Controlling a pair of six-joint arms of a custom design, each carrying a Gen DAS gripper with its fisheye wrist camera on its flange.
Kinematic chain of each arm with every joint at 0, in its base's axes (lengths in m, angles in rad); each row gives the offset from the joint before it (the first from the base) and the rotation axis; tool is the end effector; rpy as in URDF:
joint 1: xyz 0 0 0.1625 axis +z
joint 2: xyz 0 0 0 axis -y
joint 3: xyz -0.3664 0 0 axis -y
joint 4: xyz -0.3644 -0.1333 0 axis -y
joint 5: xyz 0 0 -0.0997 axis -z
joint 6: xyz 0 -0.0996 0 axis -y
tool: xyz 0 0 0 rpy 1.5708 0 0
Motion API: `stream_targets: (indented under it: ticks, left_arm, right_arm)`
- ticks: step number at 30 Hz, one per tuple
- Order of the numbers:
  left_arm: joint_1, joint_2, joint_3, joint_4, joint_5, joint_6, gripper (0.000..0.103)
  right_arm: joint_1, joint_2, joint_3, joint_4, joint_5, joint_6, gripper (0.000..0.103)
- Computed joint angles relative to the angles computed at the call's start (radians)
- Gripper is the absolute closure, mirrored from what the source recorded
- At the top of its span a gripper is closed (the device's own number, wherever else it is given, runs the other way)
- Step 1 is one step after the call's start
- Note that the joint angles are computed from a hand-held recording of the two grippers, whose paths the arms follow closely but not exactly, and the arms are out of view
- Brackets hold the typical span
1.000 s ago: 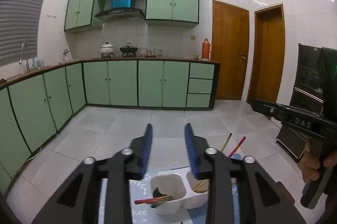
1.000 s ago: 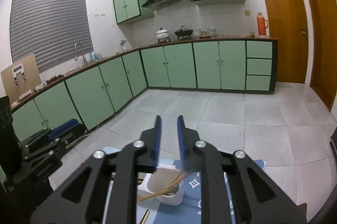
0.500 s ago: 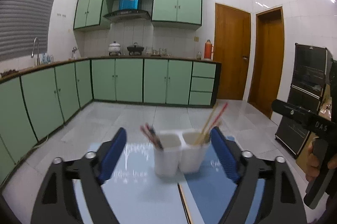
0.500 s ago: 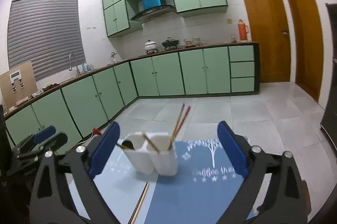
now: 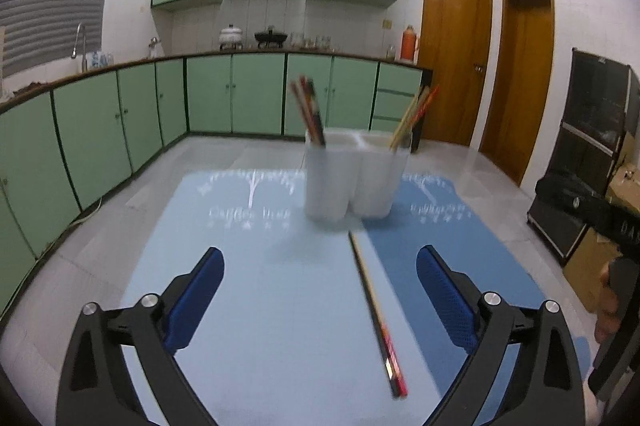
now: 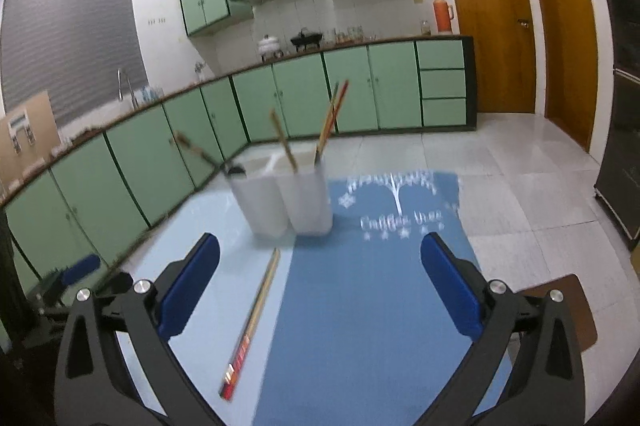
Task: Organize utensils
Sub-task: 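Move both open tools back down toward the remaining chopsticks, then lower the open right tool toward the red-patterned chopstick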
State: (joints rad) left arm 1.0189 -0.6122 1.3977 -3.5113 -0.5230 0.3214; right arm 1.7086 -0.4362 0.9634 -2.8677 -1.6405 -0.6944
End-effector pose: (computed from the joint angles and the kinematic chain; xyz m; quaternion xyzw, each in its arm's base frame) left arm -0.1503 -0.6629 0.1865 0.0593 0.7729 -0.5178 0.3620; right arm 0.2334 -0.7629 0.1320 0.3624 -0.8525 0.3519 0.1341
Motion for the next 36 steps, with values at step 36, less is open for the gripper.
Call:
stream_targets:
  ticks: [36]
  left_arm:
    - [0.022,-0.092,0.255,0.082,0.078,-0.239,0.008]
  right_arm:
    - [0.006,0.024,0.291,-0.105,-0.25,-0.143,0.025]
